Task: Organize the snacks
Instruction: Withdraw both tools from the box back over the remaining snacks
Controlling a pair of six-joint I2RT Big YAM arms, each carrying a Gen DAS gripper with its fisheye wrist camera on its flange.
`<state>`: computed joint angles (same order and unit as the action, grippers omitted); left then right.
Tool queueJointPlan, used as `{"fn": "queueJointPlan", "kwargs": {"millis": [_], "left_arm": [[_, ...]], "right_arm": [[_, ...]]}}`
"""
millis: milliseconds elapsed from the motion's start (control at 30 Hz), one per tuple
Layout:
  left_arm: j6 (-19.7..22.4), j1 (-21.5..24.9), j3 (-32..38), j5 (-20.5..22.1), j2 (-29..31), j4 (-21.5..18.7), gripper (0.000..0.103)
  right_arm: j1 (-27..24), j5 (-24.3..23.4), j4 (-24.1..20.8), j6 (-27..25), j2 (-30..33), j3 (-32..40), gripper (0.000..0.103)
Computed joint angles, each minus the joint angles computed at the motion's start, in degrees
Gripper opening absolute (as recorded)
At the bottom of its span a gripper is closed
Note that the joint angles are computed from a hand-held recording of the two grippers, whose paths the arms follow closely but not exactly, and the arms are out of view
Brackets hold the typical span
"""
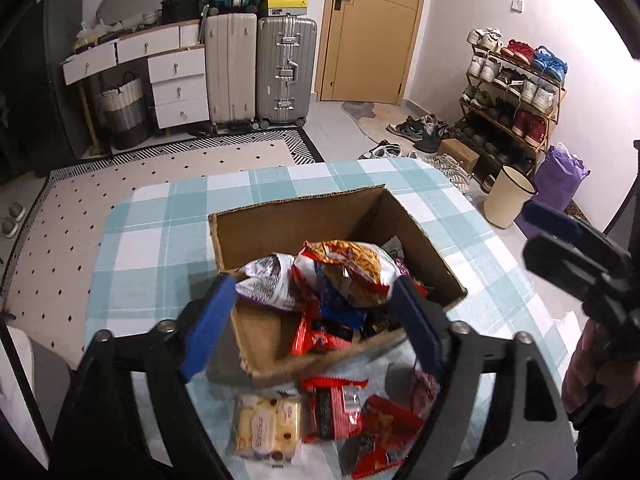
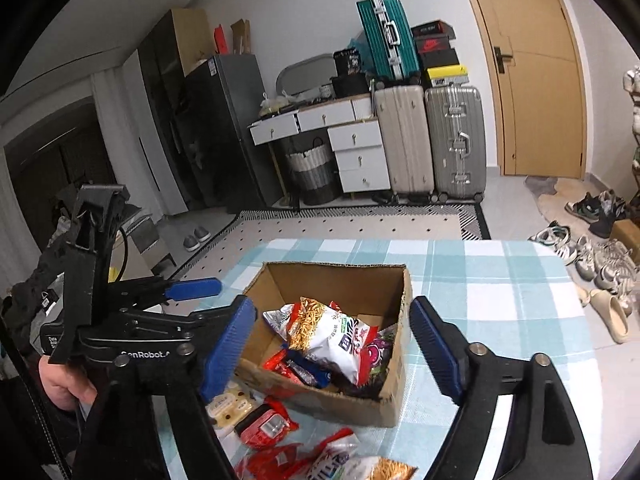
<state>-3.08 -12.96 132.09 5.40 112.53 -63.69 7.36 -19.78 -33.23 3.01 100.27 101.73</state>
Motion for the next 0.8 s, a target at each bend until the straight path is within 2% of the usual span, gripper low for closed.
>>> {"fn": "queueJointPlan", "kwargs": {"millis": [367,433,567,800], "left_arm": [[-1.8,-2.3,-18.6,-4.1,-13.8,8.3,0.089],[-2.2,-2.5,-20.9,-3.5,-15.5,9.1,0.094],[-4.2,-2.8,-24.7,-2.3,-18.3,9.7,0.095],[-6.4,-4.0,-33.2,-3.9,-23.7,14.5,0.102]], "right_arm": [[0.0,1.3,3.5,-0.4,-10.4,-11.5,0.091],[0.0,1.6,4.3,-0.2,-12.4,-14.0,0.092],[-0.1,2.0,5.9,1.0,-15.9,-18.3,0.092],[0.2,2.9,9.5,3.6,-21.3,-25.5,0.097]]}}
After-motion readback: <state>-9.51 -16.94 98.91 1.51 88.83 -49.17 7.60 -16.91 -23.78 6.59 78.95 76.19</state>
